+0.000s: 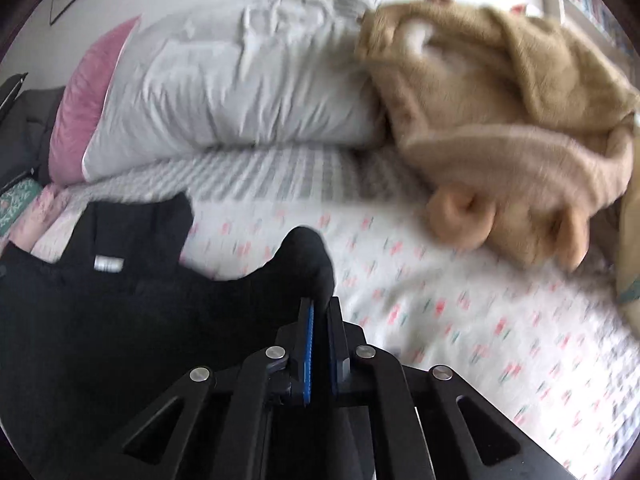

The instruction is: Fold large clothes

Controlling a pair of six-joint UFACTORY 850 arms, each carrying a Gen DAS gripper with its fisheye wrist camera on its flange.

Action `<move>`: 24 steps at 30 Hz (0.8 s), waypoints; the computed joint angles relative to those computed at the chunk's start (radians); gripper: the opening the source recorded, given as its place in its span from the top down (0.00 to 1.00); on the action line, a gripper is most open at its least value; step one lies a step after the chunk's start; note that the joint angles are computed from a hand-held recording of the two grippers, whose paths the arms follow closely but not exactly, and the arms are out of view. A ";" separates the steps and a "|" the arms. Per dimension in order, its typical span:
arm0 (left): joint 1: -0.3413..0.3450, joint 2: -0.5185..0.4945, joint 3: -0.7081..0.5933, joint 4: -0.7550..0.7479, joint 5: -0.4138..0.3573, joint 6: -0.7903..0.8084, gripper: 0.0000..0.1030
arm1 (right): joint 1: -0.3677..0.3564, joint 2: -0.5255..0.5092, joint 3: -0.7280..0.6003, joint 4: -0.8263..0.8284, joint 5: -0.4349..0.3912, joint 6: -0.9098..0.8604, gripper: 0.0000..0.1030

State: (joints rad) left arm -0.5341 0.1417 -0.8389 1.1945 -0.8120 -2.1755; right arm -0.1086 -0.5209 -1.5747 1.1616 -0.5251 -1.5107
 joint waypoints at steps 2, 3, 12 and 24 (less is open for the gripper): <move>0.019 0.001 -0.024 0.072 -0.032 -0.039 0.94 | 0.003 -0.006 -0.033 0.134 0.053 -0.073 0.99; 0.033 -0.008 -0.040 0.092 -0.041 -0.041 0.94 | 0.004 -0.020 -0.066 0.164 0.085 -0.065 0.99; 0.157 -0.251 -0.125 -0.028 0.049 0.000 0.94 | 0.003 -0.311 -0.501 -0.226 -0.173 0.542 0.86; 0.131 -0.228 -0.090 0.103 0.004 -0.112 0.94 | 0.043 -0.396 -0.587 -0.450 -0.330 0.612 0.95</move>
